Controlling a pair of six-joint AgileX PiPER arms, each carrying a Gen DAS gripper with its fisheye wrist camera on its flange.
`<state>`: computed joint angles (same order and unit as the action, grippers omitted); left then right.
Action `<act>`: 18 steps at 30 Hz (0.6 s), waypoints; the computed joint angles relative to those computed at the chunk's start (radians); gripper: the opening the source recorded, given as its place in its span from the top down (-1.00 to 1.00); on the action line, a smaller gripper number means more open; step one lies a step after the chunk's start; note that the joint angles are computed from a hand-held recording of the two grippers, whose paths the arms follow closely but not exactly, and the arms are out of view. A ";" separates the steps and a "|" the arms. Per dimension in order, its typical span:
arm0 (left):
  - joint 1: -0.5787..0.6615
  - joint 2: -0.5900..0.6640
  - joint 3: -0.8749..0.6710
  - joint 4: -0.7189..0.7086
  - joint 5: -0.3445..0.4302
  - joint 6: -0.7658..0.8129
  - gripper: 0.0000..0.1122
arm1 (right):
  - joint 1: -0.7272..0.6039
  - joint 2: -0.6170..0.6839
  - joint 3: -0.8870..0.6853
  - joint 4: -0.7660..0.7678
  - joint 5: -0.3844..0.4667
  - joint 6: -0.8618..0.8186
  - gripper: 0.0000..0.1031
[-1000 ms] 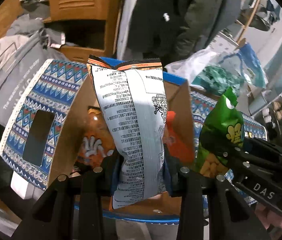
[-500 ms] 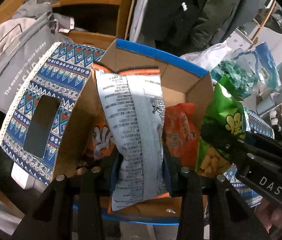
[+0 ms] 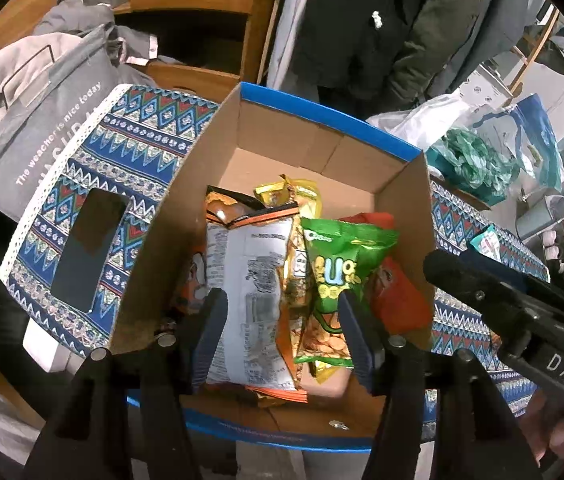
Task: Organize snacks
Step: 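Open both grippers to drop the bags into the box, then move both grippers back over the remaining snacks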
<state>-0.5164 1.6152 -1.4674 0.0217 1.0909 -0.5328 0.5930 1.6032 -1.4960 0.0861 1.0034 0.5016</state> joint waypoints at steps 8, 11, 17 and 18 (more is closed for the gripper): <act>-0.038 0.012 -0.028 -0.018 0.012 0.002 -0.05 | -0.021 -0.062 0.056 -0.035 0.008 0.022 -0.17; -0.053 0.017 -0.040 -0.027 0.013 0.001 -0.05 | -0.033 -0.095 0.087 -0.057 0.009 0.033 -0.24; -0.096 0.038 -0.072 -0.027 0.021 -0.013 -0.05 | -0.073 -0.160 0.152 -0.088 0.016 0.033 -0.24; -0.104 0.044 -0.081 -0.030 0.024 -0.014 -0.05 | -0.084 -0.171 0.165 -0.085 0.017 0.029 -0.24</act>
